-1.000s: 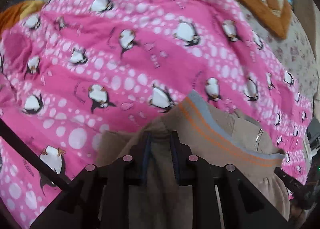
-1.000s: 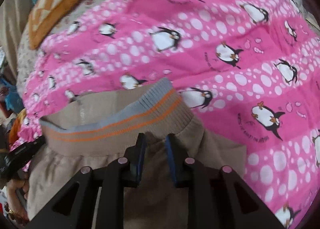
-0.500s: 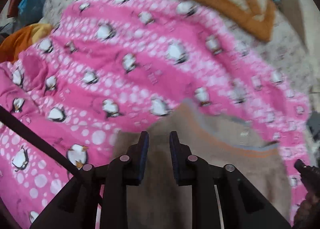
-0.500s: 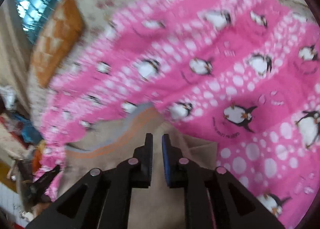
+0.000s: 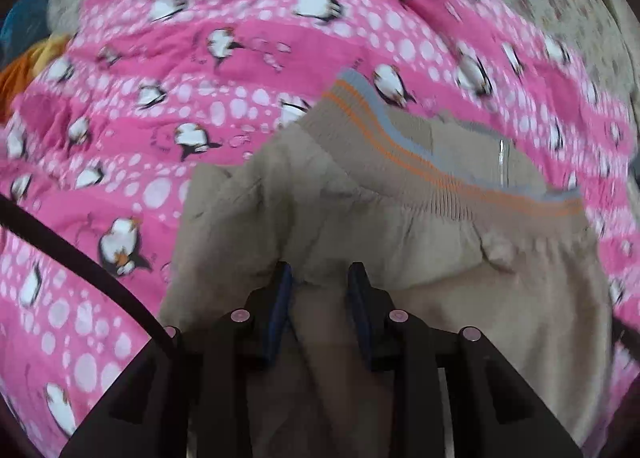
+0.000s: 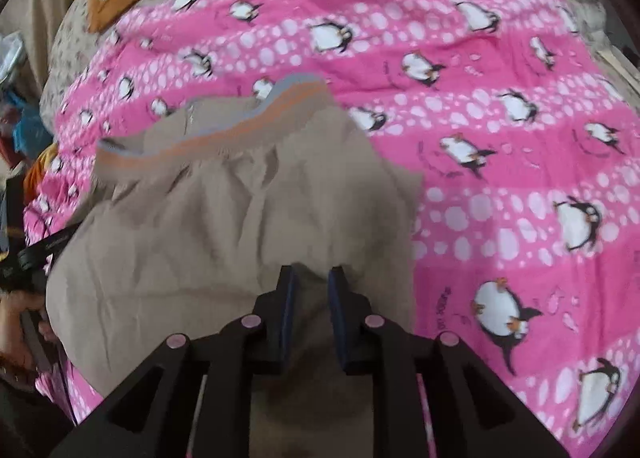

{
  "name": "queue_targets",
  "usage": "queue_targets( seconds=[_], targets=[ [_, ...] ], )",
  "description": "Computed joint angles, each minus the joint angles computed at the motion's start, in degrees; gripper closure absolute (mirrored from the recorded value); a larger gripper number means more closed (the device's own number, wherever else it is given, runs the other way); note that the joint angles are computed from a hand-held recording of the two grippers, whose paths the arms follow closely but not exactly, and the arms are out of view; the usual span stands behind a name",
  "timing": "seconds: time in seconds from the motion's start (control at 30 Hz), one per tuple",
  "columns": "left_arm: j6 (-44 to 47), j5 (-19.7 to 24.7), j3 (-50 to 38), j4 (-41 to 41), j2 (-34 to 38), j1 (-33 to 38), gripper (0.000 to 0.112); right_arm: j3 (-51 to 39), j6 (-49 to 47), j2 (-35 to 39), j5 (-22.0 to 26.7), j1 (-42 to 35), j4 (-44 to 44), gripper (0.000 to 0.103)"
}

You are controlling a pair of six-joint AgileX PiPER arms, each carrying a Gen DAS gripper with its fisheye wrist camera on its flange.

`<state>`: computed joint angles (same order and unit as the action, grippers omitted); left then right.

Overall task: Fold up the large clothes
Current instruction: 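Lay the ribbed hem down over the collar with both grippers and release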

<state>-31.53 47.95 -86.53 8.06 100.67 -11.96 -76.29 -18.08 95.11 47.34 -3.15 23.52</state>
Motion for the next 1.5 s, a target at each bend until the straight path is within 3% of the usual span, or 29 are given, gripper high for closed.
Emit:
queue_targets(
  seconds=[0.03, 0.1, 0.2, 0.23, 0.27, 0.33, 0.4, 0.53, 0.6, 0.73, 0.83, 0.93, 1.03, 1.13, 1.2, 1.27, 1.33, 1.37, 1.5],
  targets=[
    [-2.44, 0.06, -0.11, 0.73, -1.17, 0.25, 0.101, 0.71, -0.12, -1.41, -2.12, 0.29, 0.62, 0.086],
    [-5.62, -4.62, 2.21, 2.28, -4.28, 0.19, 0.102, 2.28, -1.38, -4.22, -7.85, 1.8, 1.61, 0.086],
    [-6.22, -9.13, -0.06, 4.48, -3.97, -0.83, 0.101, 0.75, 4.95, -4.06, -14.68, 6.72, -4.98, 0.084],
    [-5.36, -9.78, -1.1, 4.15, -3.32, -0.88, 0.099, -0.12, 8.26, -3.26, -16.29, 8.29, -8.34, 0.08],
    [-3.38, -10.51, -3.04, 2.89, -1.83, -0.87, 0.097, -1.61, 12.62, -1.99, -17.11, 9.82, -12.59, 0.069],
    [-1.01, -9.15, -7.72, 2.38, 2.39, -0.98, 0.095, -5.91, 22.23, 2.25, -15.94, 12.67, -22.25, 0.047],
    [-1.29, -6.12, -10.63, 3.44, 6.14, -0.78, 0.095, -9.92, 26.88, 7.08, -13.5, 14.0, -26.45, 0.047],
    [-0.82, 2.76, -17.08, 2.03, 15.07, 2.3, 0.097, -17.35, 23.38, 16.44, -4.53, 12.06, -21.45, 0.047],
    [0.62, -0.02, -15.19, -3.95, 14.28, 4.88, 0.098, -18.04, 19.88, 18.06, -3.8, 11.48, -19.07, 0.046],
    [0.26, -0.74, -13.99, -3.5, 13.38, 4.68, 0.098, -19.25, 19.31, 18.51, -2.42, 12.01, -19.96, 0.039],
    [-1.77, -3.32, -9.83, -2.97, 8.73, 4.33, 0.098, -19.54, 15.58, 17.97, -1.08, 10.13, -14.87, 0.036],
    [-5.03, -7.84, -3.53, 0.95, 0.95, 2.24, 0.098, -15.93, 20.82, 12.54, -3.82, 10.65, -19.28, 0.038],
    [-1.7, -10.82, 1.22, -2.72, -4.05, -0.95, 0.098, -10.29, 22.92, 4.49, -8.05, 13.78, -24.05, 0.038],
    [1.59, -10.92, 3.2, -6.21, -4.38, -5.08, 0.098, -5.52, 18.25, -1.23, -10.57, 16.48, -18.44, 0.038],
    [-1.89, -5.92, 0.77, -0.67, -0.42, -9.24, 0.098, -5.42, 15.83, -0.29, -8.07, 18.17, -15.35, 0.037],
    [-4.43, -1.8, -1.56, 3.38, 4.2, -10.96, 0.096, -7.58, 18.81, 4.29, -3.54, 20.79, -21.05, 0.037],
    [-8.55, -4.94, 0.5, 7.88, 4.72, -11.69, 0.095, -6.68, 20.25, 7.46, -3.24, 21.98, -25.68, 0.037],
    [-9.64, -4.59, 0.03, 8.82, 5.12, -12.17, 0.094, -4.89, 20.54, 6.94, -5.87, 22.62, -27.56, 0.034],
    [-11.03, -4.54, -0.41, 9.88, 5.67, -12.47, 0.091, -4.77, 20.19, 6.5, -5.3, 22.67, -27.83, 0.031]
  ],
)
